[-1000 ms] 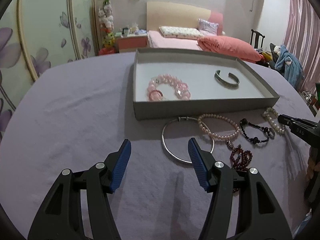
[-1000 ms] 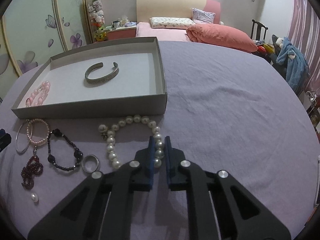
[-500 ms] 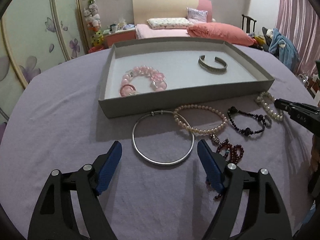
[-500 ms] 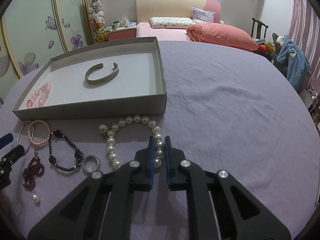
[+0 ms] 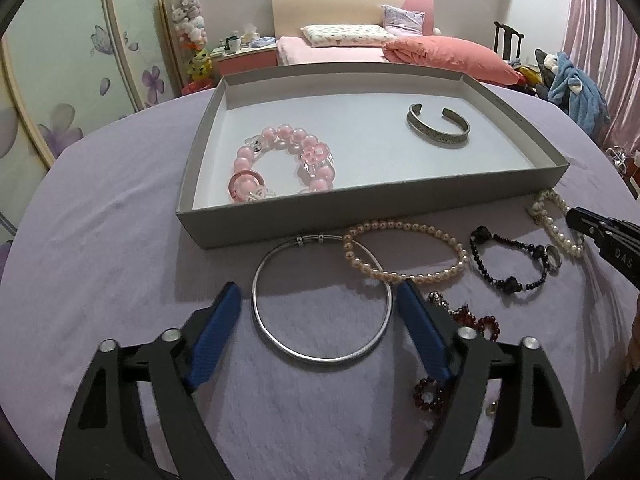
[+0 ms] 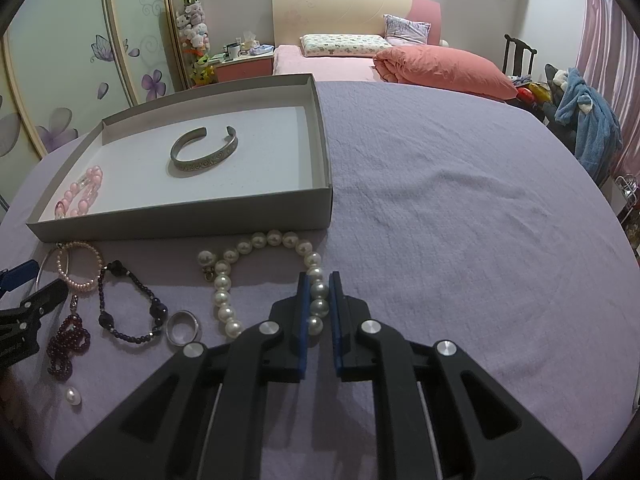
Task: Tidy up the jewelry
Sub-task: 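Grasp the white pearl bracelet with the right tool while the left tool grasps the silver wire bangle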
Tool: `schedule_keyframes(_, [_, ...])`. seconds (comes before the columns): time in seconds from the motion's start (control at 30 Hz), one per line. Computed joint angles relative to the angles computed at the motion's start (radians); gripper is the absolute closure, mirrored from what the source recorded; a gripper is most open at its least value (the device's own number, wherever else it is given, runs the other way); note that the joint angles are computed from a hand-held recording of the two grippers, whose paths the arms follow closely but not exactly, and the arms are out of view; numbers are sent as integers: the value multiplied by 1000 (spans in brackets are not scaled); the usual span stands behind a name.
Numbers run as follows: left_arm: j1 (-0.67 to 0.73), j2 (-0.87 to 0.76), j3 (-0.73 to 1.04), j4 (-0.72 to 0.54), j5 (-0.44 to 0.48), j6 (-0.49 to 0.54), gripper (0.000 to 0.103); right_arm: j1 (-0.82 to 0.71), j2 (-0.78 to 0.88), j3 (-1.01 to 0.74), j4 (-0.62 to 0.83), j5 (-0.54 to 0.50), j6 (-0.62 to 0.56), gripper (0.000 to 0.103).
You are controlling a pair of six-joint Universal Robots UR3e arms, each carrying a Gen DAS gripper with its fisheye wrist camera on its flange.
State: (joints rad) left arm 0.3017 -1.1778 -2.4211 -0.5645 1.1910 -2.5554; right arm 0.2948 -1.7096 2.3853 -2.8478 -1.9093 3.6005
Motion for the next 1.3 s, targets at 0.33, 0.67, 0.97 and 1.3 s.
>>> schedule_keyframes(0.33, [157,110,-27,-114,-52,140,31,-1,1,0,-3,2,1,92])
schedule_keyframes(0.67, [212,107,-17,-149,-74,156,27,1,3,-2,0,-2,-1,92])
schedule_keyframes(0.97, [226,129,-19,-170,-82,157,31,-4,-8,12,-27,23,9,93])
schedule_keyframes(1.3, [401,356,-68,-351,-208,254,31,130,-30,-21,-121,-44,52,93])
